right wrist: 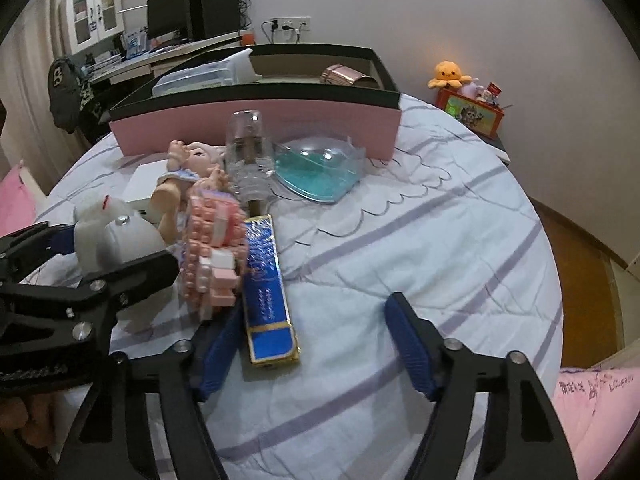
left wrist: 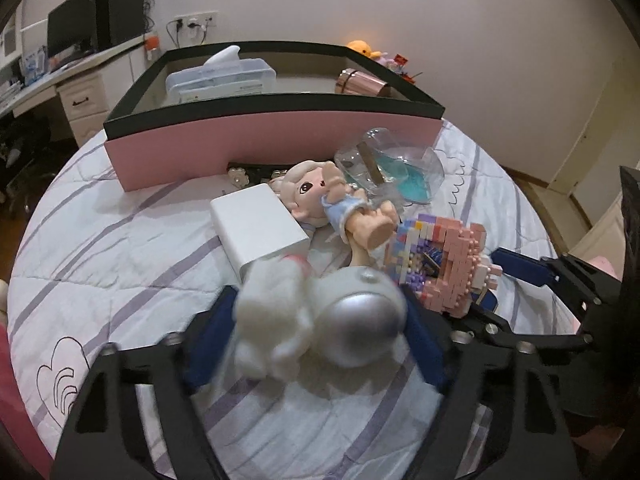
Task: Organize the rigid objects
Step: 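Grasp the white astronaut toy with the left tool while the right tool grasps the blue-gold box, then carry both items over the pink box and lower them inside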
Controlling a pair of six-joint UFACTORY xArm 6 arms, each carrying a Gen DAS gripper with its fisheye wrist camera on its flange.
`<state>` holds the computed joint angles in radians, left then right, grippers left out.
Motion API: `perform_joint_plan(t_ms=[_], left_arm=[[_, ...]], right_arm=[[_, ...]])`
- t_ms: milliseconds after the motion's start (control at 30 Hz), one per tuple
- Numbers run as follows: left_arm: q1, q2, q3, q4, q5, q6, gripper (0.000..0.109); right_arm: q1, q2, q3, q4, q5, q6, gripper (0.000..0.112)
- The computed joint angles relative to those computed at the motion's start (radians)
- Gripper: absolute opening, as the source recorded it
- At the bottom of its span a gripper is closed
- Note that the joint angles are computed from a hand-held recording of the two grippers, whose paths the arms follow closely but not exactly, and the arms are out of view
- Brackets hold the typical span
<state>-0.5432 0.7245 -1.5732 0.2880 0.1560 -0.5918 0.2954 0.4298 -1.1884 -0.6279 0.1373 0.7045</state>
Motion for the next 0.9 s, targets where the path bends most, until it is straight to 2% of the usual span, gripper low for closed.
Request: perform_joint_plan(t_ms=[100,200,333,500,733,900], left_arm=[[0.001,-0.006,0.015,-0.067,-0.014,0.059,0.073],[0.007,-0.010,0.023,-0.052,-0.019,0.043,0.073],[0.007,-0.020,0.041,-0.050,-0.032,0.048,0.073],[0.015,-0.047,0.080,-0.027,-0.049,0.023,0.072],[0.035,-0.097,0.144,0.073,-0.079,-0.071,0.072],[0.046,-0.130,0.180,0.138,-0.103,-0.127,0.072]], right_arm=[[0.004,0.008,-0.016,-0.001,0.007,-0.011,0.069],[0.003,0.017,-0.027,-0.021,0.003,-0.012,0.069],[0.016,0.032,-0.037,0.089,-0.019,-0.137,0.043],[0.037,0.019,-0.025,0.196,-0.012,-0.222,0.021],[0.036,-0.041,0.057,0.345,-0.044,-0.291,0.021],[0.015,-0.093,0.099,0.239,-0.057,-0.169,0.021]])
